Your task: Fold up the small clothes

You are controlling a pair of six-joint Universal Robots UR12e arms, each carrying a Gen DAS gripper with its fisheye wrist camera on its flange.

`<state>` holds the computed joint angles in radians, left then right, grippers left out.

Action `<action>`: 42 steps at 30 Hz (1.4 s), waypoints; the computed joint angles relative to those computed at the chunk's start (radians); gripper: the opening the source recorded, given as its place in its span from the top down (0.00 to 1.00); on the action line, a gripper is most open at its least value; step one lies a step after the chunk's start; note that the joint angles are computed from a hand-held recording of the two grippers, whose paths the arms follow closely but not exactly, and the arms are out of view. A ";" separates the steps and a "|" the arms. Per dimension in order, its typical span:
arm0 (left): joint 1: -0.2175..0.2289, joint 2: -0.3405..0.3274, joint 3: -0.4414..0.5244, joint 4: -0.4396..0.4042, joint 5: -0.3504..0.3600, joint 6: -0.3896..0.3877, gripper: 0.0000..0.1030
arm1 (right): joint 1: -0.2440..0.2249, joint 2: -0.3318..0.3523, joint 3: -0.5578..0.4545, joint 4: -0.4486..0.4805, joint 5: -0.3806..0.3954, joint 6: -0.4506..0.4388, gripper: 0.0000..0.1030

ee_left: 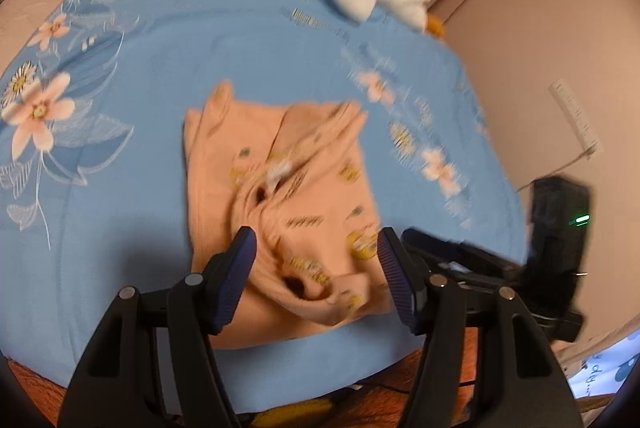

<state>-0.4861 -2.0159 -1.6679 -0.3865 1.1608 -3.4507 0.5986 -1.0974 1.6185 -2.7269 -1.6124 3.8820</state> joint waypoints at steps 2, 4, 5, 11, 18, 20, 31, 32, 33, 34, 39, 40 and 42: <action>-0.007 -0.006 0.007 -0.069 0.038 0.016 0.59 | 0.001 0.003 0.001 -0.001 0.026 -0.027 0.48; -0.007 -0.010 0.006 -0.118 0.066 0.016 0.68 | 0.005 0.013 -0.014 0.018 0.048 -0.054 0.50; -0.004 -0.011 0.000 -0.128 0.061 0.014 0.72 | 0.006 0.013 -0.011 0.018 0.056 -0.063 0.50; 0.015 0.000 -0.049 -0.086 0.018 -0.004 0.74 | 0.004 0.037 -0.026 0.032 0.166 -0.100 0.50; 0.015 -0.001 -0.045 -0.081 -0.012 -0.015 0.72 | -0.008 0.024 -0.013 0.017 0.168 -0.048 0.50; 0.022 -0.006 -0.042 -0.068 -0.047 -0.026 0.66 | -0.007 0.018 -0.005 -0.001 0.145 -0.035 0.50; 0.002 0.031 -0.070 0.024 0.047 0.002 0.95 | -0.004 0.006 0.006 0.002 0.101 -0.016 0.50; 0.002 0.035 -0.074 0.024 0.060 0.004 0.96 | -0.001 0.006 0.002 0.009 0.090 -0.020 0.50; 0.001 0.039 -0.078 0.018 0.075 0.009 0.96 | 0.000 0.007 -0.001 0.015 0.083 -0.019 0.50; 0.001 0.043 -0.085 0.012 0.094 0.015 0.96 | 0.000 0.009 -0.004 0.018 0.081 -0.017 0.50; 0.025 0.041 -0.113 -0.017 0.062 -0.029 0.95 | -0.001 0.017 -0.006 0.028 0.086 -0.001 0.51; 0.029 0.042 -0.119 -0.005 0.051 -0.036 0.94 | 0.000 0.018 -0.008 0.035 0.082 -0.002 0.50; 0.036 0.044 -0.124 0.013 0.034 -0.047 0.94 | 0.004 0.017 -0.012 0.047 0.069 -0.009 0.50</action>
<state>-0.4500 -1.9718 -1.7918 -0.3732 1.1951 -3.4977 0.6022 -1.0804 1.6067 -2.6799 -1.5432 3.8729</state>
